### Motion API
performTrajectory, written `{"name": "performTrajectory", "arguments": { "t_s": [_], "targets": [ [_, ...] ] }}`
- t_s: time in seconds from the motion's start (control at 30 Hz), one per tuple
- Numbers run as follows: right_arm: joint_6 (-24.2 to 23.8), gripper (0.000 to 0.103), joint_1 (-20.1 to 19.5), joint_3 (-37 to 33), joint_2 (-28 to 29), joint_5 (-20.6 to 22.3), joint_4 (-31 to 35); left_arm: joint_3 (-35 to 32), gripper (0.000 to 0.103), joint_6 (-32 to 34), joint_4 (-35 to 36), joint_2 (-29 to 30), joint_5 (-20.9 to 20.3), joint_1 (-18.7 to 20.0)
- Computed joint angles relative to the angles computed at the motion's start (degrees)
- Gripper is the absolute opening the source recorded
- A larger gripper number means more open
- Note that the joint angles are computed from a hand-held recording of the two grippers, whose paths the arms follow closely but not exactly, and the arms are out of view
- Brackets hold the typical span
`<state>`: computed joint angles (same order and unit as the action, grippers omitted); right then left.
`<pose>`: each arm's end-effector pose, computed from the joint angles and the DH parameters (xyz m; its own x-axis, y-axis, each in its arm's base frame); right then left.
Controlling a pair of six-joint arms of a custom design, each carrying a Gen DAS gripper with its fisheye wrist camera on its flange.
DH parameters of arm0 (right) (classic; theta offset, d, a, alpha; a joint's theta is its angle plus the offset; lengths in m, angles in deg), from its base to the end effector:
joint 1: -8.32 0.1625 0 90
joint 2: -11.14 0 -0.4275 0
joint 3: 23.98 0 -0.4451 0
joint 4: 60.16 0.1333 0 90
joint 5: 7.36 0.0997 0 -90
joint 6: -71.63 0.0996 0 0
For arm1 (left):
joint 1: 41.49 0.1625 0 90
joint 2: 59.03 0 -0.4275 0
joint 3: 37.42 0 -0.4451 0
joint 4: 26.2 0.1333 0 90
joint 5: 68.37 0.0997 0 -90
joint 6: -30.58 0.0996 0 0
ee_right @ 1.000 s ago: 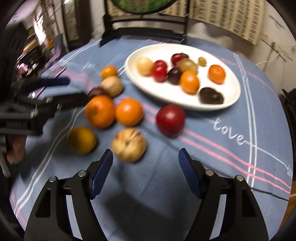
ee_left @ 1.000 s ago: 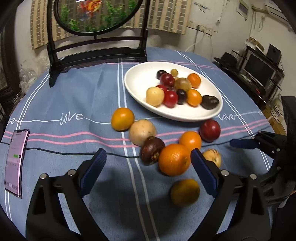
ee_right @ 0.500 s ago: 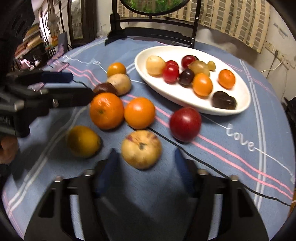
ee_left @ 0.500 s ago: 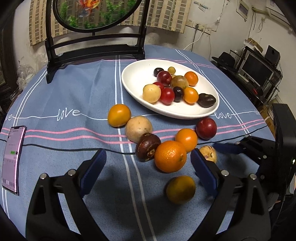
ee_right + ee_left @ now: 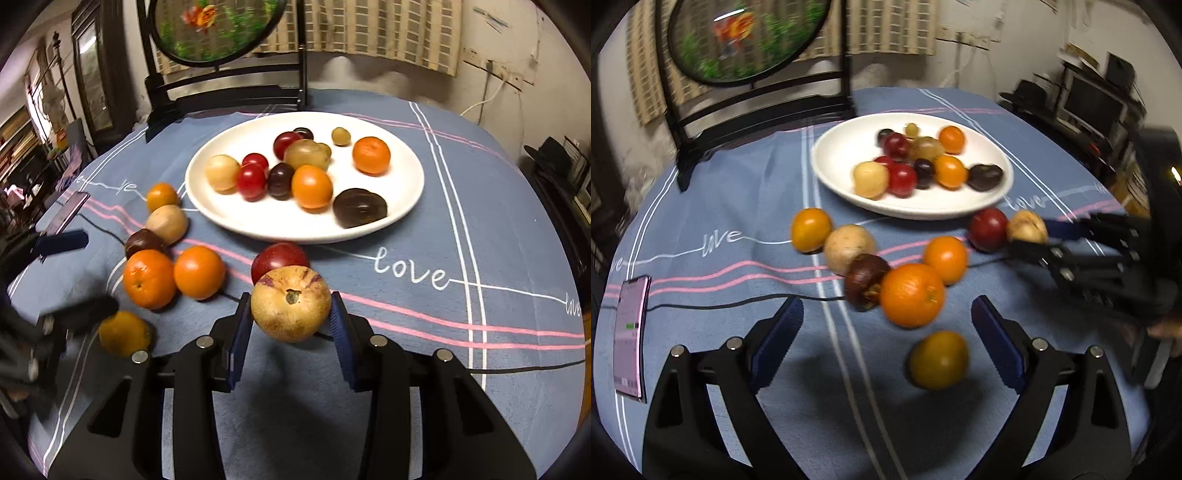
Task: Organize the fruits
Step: 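Grasp a pale pink apple with the right gripper while the left gripper grasps a yellow citrus, then carry the pale apple and yellow citrus onto the white plate, open both grippers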
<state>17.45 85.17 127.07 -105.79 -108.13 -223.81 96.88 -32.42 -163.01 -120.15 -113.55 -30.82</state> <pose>0.0402 -0.3319 0.2820 -0.6863 -0.4104 0.6004 -0.6511 0.7147 -0.2556 -0.3487 -0.2728 0.0032 -0.7044 0.1950 -0.6825 0.5568 0.7480 -0.3611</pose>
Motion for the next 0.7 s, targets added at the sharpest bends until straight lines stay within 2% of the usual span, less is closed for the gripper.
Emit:
{"name": "performTrajectory", "arguments": {
  "t_s": [0.1, 0.2, 0.5, 0.53, 0.57, 0.6, 0.63, 0.7],
  "targets": [
    [-0.05, 0.042, -0.04, 0.11, -0.04, 0.21, -0.33, -0.54, 0.094, 1.39, -0.15, 0.84, -2.17, -0.38],
    [-0.71, 0.042, -0.30, 0.36, -0.44, 1.03, -0.77, -1.89, 0.094, 2.41, 1.00, 1.83, -6.49, 0.54],
    [-0.94, 0.042, -0.29, 0.62, -0.71, 1.69, -0.69, -2.66, 0.090, 2.79, 1.31, 4.18, -8.06, 1.67],
    [-0.92, 0.042, -0.27, 0.60, -0.64, 1.62, -0.74, -2.88, 0.080, 3.17, 1.29, 4.68, -8.41, 1.87],
    [-0.96, 0.042, -0.31, 0.64, -0.69, 1.60, -0.68, -3.00, 0.058, 3.32, 1.15, 4.99, -9.04, 2.23],
    [-1.04, 0.042, -0.29, 0.63, -0.63, 1.52, -0.64, -2.80, 0.054, 2.86, 0.72, 4.99, -9.16, 2.39],
    [-1.14, 0.042, -0.25, 0.63, -0.61, 1.47, -0.49, -2.36, 0.042, 2.66, -0.21, 4.77, -8.69, 2.27],
    [-1.17, 0.042, -0.32, 0.61, -0.79, 1.72, -0.09, -2.06, 0.039, 3.29, -1.43, 4.85, -8.66, 2.21]
  ]
}}
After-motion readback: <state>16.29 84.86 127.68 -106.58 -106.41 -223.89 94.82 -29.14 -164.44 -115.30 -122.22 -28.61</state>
